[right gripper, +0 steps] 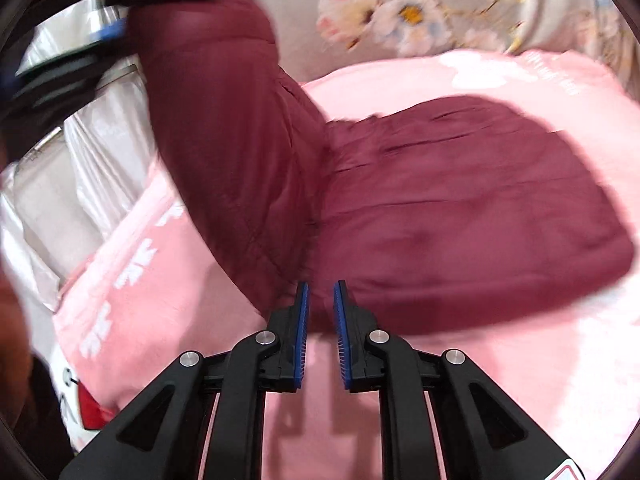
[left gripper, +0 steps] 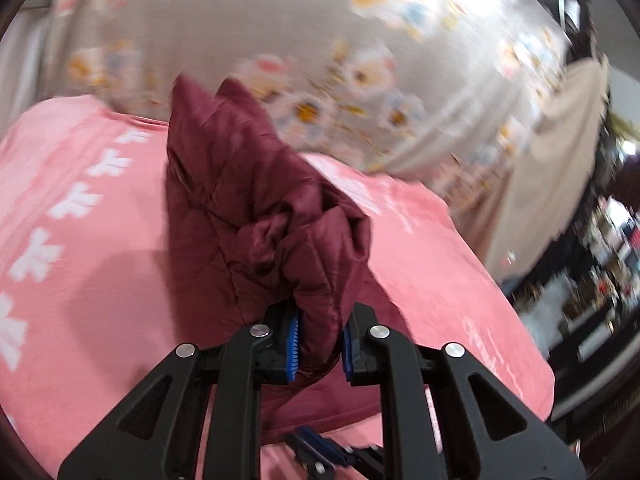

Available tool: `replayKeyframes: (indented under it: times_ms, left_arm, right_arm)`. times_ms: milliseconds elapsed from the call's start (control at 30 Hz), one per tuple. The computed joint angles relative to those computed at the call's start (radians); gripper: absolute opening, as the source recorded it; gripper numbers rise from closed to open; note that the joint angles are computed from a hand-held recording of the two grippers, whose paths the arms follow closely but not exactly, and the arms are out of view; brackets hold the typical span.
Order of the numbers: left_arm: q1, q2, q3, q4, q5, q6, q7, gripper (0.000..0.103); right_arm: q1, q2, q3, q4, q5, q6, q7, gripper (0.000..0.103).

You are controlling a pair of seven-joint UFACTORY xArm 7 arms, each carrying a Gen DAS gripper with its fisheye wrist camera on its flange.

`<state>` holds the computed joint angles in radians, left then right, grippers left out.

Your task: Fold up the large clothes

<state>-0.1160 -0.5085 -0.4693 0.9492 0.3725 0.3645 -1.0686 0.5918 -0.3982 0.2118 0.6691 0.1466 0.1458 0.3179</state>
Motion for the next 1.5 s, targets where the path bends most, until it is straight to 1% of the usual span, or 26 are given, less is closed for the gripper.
replayKeyframes:
  times_ms: [100,200,300,333,433,500,567,600,667,700,733,767,800,833,867,900,933,1000,1033,1100,1200,1233,1267,1400,1467,1500]
  left_arm:
    - [0.001,0.175,-0.049,0.11,0.033,-0.004,-0.002,0.015]
    - [-0.02,0.347,-0.091,0.221,0.108,0.053,-0.036,0.015]
    - [-0.076,0.498,-0.081,0.296,0.097,0.087,-0.023,0.015]
    - [-0.094,0.535,-0.077,0.32,0.125,0.11,-0.044,0.015]
    - [-0.161,0.609,-0.049,0.384,0.234,0.19,-0.107,0.015]
    - [-0.192,0.628,-0.027,0.401,0.24,0.203,-0.113,0.015]
    - [-0.212,0.626,-0.007,0.405,0.216,0.204,-0.092,0.018]
    - [-0.213,0.608,0.002,0.388,0.18,0.176,-0.07,0.02]
    - [-0.213,0.546,0.022,0.328,0.086,0.102,-0.023,0.036]
    - [-0.217,0.508,0.036,0.297,0.045,0.058,-0.01,0.042]
    - [-0.225,0.472,0.053,0.273,0.039,0.026,-0.017,0.052]
    - [-0.231,0.44,0.067,0.257,0.071,0.002,-0.048,0.059]
    - [-0.229,0.398,0.077,0.243,0.134,-0.008,-0.1,0.061]
    - [-0.227,0.371,0.084,0.241,0.185,-0.004,-0.138,0.067]
    - [-0.215,0.336,0.086,0.242,0.252,0.013,-0.184,0.072]
    - [-0.196,0.309,0.083,0.251,0.305,0.048,-0.22,0.074]
    - [-0.181,0.293,0.081,0.263,0.336,0.082,-0.235,0.078]
    - [-0.145,0.279,0.074,0.303,0.394,0.189,-0.266,0.078]
    - [-0.134,0.297,0.071,0.342,0.41,0.241,-0.272,0.078]
    - [-0.126,0.304,0.107,0.362,0.406,0.292,-0.265,0.078]
    - [-0.117,0.317,0.156,0.376,0.379,0.336,-0.255,0.078]
    - [-0.115,0.315,0.17,0.369,0.366,0.335,-0.251,0.078]
    - [-0.111,0.316,0.186,0.364,0.345,0.338,-0.244,0.078]
    - [-0.101,0.288,0.241,0.297,0.243,0.283,-0.19,0.078]
    - [-0.092,0.301,0.235,0.286,0.222,0.268,-0.179,0.078]
    - [-0.091,0.315,0.237,0.288,0.206,0.26,-0.165,0.078]
  right_arm:
    - [-0.094,-0.124,0.027,-0.065,-0.046,0.099,0.064,0.013]
    - [-0.131,-0.217,-0.006,-0.117,-0.042,0.176,0.099,0.013]
    - [-0.186,-0.309,-0.031,-0.161,-0.049,0.243,0.126,0.014]
    - [-0.199,-0.322,-0.032,-0.165,-0.054,0.255,0.13,0.015]
    - [-0.237,-0.355,-0.044,-0.172,-0.068,0.279,0.132,0.016]
    - [-0.252,-0.358,-0.055,-0.168,-0.07,0.279,0.127,0.016]
    - [-0.259,-0.349,-0.067,-0.158,-0.066,0.274,0.119,0.016]
    - [-0.254,-0.339,-0.082,-0.148,-0.054,0.271,0.112,0.016]
    - [-0.226,-0.303,-0.133,-0.118,-0.019,0.251,0.071,0.016]
    - [-0.219,-0.279,-0.152,-0.09,-0.005,0.249,0.048,0.016]
    - [-0.216,-0.258,-0.159,-0.055,0.004,0.247,0.031,0.017]
    - [-0.219,-0.234,-0.161,-0.018,0.01,0.238,0.016,0.023]
    - [-0.223,-0.21,-0.165,0.015,0.016,0.227,0.001,0.034]
    - [-0.223,-0.18,-0.167,0.062,0.025,0.208,-0.012,0.04]
    - [-0.22,-0.146,-0.17,0.112,0.039,0.188,-0.022,0.05]
    - [-0.216,-0.106,-0.171,0.17,0.052,0.172,-0.031,0.057]
    - [-0.222,-0.064,-0.162,0.227,0.055,0.163,-0.033,0.059]
    - [-0.272,0.027,-0.113,0.345,0.016,0.166,-0.004,0.072]
    - [-0.286,0.088,-0.098,0.421,-0.003,0.183,0.001,0.074]
    - [-0.321,0.191,-0.06,0.551,-0.054,0.245,0.061,0.076]
    - [-0.308,0.389,-0.064,0.791,0.003,0.401,0.072,0.078]
    - [-0.307,0.438,-0.065,0.851,0.016,0.448,0.079,0.078]
    - [-0.303,0.501,-0.067,0.929,-0.011,0.51,0.128,0.078]
    - [-0.278,0.651,-0.085,1.096,-0.077,0.671,0.252,0.078]
    - [-0.268,0.701,-0.092,1.143,-0.091,0.726,0.292,0.078]
    - [-0.272,0.708,-0.088,1.131,-0.074,0.729,0.292,0.078]
